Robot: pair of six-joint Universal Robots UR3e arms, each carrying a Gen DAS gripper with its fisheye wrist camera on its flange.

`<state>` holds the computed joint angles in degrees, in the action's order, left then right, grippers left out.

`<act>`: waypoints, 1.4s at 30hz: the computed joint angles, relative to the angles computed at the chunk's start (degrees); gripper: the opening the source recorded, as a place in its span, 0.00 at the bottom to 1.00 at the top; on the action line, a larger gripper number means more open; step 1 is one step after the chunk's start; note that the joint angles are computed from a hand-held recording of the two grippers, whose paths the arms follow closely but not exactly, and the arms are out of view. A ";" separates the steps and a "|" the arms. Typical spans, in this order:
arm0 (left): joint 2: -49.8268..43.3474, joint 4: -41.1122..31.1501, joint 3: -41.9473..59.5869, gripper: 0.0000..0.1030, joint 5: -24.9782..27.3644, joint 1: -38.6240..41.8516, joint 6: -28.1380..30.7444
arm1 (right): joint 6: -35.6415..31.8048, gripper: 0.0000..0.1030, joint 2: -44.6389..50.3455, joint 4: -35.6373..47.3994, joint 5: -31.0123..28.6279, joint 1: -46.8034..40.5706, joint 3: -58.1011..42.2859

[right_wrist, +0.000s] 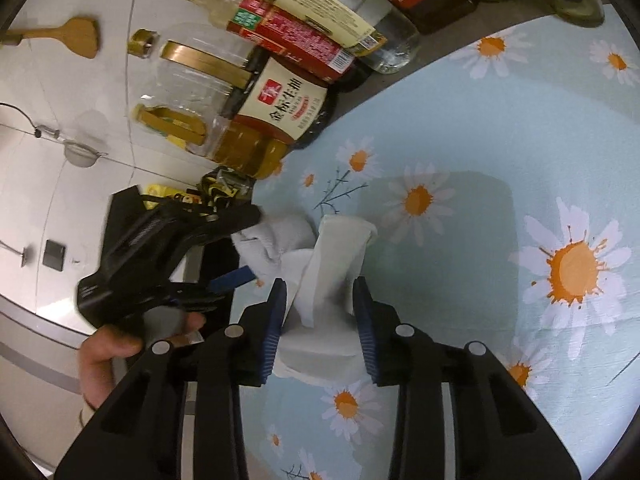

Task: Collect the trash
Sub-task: 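Grasp the white paper cup with the right gripper while the left gripper grasps the tissue bundle, then lift the tissue bundle and paper cup and carry them down over the black bin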

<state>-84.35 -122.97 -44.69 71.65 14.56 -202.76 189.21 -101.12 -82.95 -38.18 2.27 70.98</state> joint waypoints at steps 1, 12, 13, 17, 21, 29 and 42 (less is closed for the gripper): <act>-0.46 0.65 0.09 0.93 1.84 -1.17 -1.30 | -0.66 0.34 -0.16 0.68 0.19 -0.39 -0.35; -2.75 2.62 2.18 0.58 7.46 -6.19 -2.03 | -8.05 0.34 -2.41 8.12 1.46 -5.23 -2.91; -2.49 3.09 1.71 0.53 7.35 -6.31 -1.92 | -8.42 0.34 -2.54 8.67 1.59 -5.56 -2.97; -3.19 3.72 2.40 0.40 8.12 -8.09 -2.24 | -10.62 0.34 -3.03 11.82 1.99 -7.38 -3.62; -3.65 2.72 5.13 0.36 8.05 -9.02 -1.10 | -13.03 0.34 -3.48 14.81 2.65 -9.17 -4.68; -5.23 0.90 11.44 0.35 10.53 -13.74 -0.41 | -14.64 0.34 -4.62 17.64 1.26 -10.19 -6.97; -2.69 -9.15 23.44 0.35 7.95 -12.72 7.36 | -5.66 0.34 -9.08 12.48 -5.20 -5.10 -7.25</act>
